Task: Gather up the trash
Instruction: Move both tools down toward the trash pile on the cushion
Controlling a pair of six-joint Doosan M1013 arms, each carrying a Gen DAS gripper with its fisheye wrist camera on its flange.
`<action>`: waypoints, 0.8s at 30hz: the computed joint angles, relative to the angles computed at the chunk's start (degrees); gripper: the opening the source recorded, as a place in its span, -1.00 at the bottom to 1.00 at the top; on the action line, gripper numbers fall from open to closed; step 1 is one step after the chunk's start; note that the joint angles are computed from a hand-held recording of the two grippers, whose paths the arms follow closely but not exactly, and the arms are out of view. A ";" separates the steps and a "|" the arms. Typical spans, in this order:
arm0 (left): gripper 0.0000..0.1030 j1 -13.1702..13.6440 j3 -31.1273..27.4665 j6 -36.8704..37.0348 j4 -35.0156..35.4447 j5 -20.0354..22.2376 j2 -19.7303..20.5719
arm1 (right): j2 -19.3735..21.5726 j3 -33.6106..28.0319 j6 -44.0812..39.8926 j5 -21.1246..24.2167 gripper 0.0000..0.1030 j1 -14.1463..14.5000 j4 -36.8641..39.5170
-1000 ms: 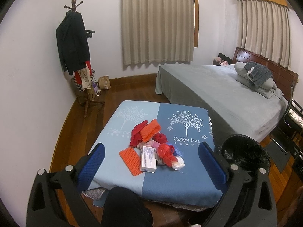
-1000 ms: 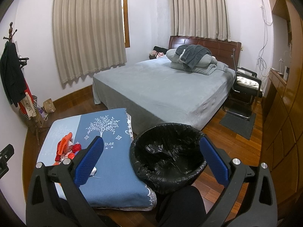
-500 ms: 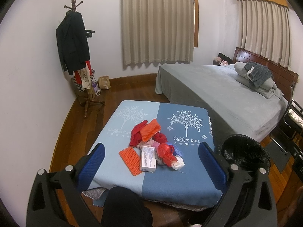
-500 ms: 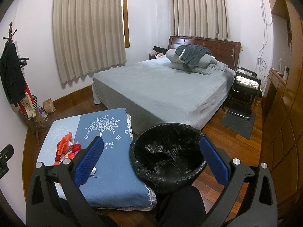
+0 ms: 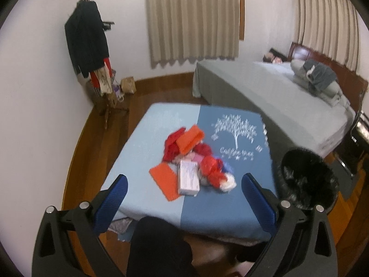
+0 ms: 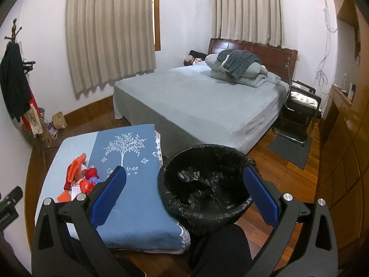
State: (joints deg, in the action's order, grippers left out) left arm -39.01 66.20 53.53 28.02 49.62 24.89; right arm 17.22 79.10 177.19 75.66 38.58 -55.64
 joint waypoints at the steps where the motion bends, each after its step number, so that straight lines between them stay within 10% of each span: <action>1: 0.88 0.31 -0.33 0.82 -0.68 0.60 0.43 | 0.17 -0.18 -0.54 -0.33 0.91 -0.18 0.46; 13: 0.88 3.66 -3.11 3.20 -5.42 6.10 5.06 | 4.11 -4.33 -12.13 -8.65 0.89 -3.49 9.34; 24: 0.88 5.69 -2.93 3.36 -4.46 2.74 6.00 | 11.14 -9.68 -23.93 -19.83 0.40 -6.13 19.24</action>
State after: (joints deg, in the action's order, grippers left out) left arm -33.32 63.27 56.89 23.56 52.36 30.89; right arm 28.36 69.42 153.26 55.83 32.45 -36.41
